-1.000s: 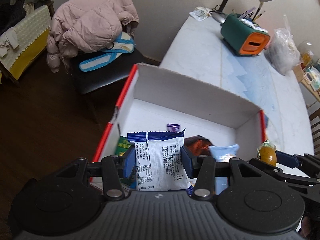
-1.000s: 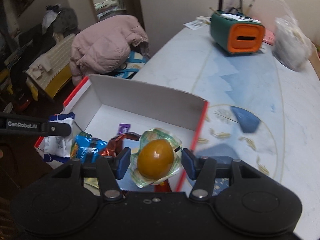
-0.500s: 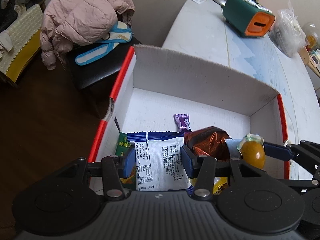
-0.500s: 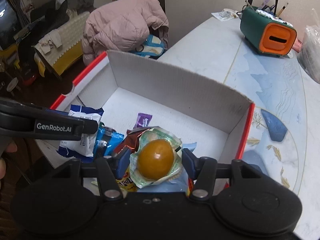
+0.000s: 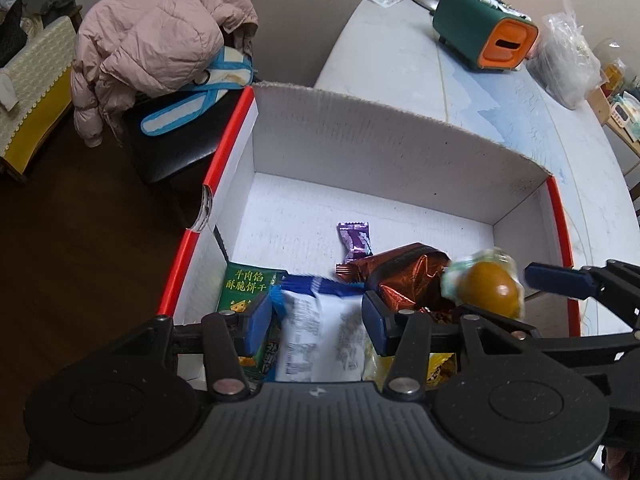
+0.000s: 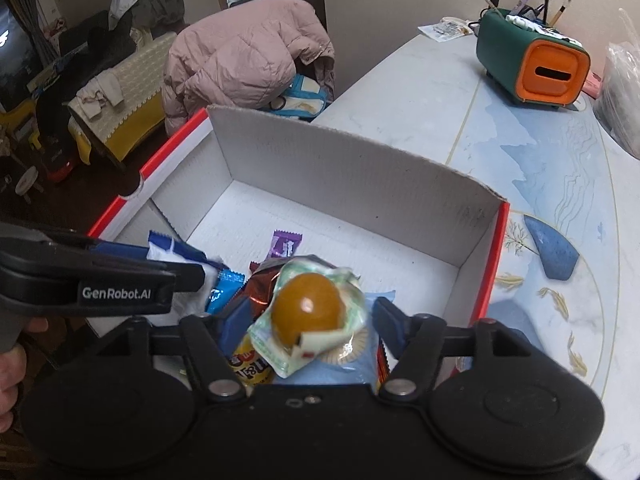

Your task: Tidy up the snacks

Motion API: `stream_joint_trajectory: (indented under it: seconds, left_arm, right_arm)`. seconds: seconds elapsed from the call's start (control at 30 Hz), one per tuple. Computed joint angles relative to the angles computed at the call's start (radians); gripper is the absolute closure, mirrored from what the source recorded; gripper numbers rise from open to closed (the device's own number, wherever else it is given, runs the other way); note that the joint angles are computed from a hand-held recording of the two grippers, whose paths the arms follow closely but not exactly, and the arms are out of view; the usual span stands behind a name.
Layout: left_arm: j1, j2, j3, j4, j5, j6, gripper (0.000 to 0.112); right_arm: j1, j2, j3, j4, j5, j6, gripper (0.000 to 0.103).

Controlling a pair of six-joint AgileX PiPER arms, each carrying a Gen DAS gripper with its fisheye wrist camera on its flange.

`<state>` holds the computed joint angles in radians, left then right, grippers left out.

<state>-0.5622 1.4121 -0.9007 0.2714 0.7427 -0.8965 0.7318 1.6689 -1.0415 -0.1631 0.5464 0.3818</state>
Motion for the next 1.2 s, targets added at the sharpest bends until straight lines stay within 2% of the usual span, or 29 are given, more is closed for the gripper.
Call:
stream_joint_trajectory:
  seconds: [0.03, 0.23, 0.33, 0.53, 0.63, 0.73, 0.87, 1.07, 1.2]
  left_arm:
    - [-0.003, -0.01, 0.004, 0.006, -0.002, -0.006, 0.062]
    - [-0.05, -0.072, 0.018, 0.073, 0.01, -0.079, 0.061]
    - [-0.085, -0.106, 0.022, 0.12, 0.025, -0.128, 0.054]
    - [-0.172, -0.162, 0.008, 0.215, 0.077, -0.225, 0.053]
    - [-0.216, -0.187, -0.004, 0.254, 0.106, -0.274, 0.048]
    - [-0.266, -0.211, -0.013, 0.289, 0.141, -0.321, 0.047]
    - [-0.349, -0.243, -0.02, 0.34, 0.19, -0.39, 0.042]
    - [-0.453, -0.276, -0.025, 0.395, 0.253, -0.473, 0.04]
    - [-0.513, -0.296, -0.018, 0.425, 0.284, -0.524, 0.032]
  right_arm:
    - [-0.002, -0.01, 0.009, -0.004, -0.01, 0.007, 0.026]
    - [-0.026, -0.078, 0.048, 0.036, -0.037, -0.024, 0.023]
    - [-0.037, -0.122, 0.073, 0.048, -0.05, -0.03, 0.02]
    - [-0.054, -0.219, 0.123, 0.053, -0.067, -0.029, 0.018]
    - [-0.063, -0.273, 0.147, 0.065, -0.076, -0.036, 0.016]
    - [-0.069, -0.333, 0.178, 0.071, -0.086, -0.039, 0.01]
    - [-0.07, -0.403, 0.21, 0.048, -0.089, -0.015, 0.007]
    - [-0.064, -0.51, 0.271, 0.012, -0.105, 0.019, 0.0]
    - [-0.041, -0.58, 0.315, -0.034, -0.113, 0.062, 0.0]
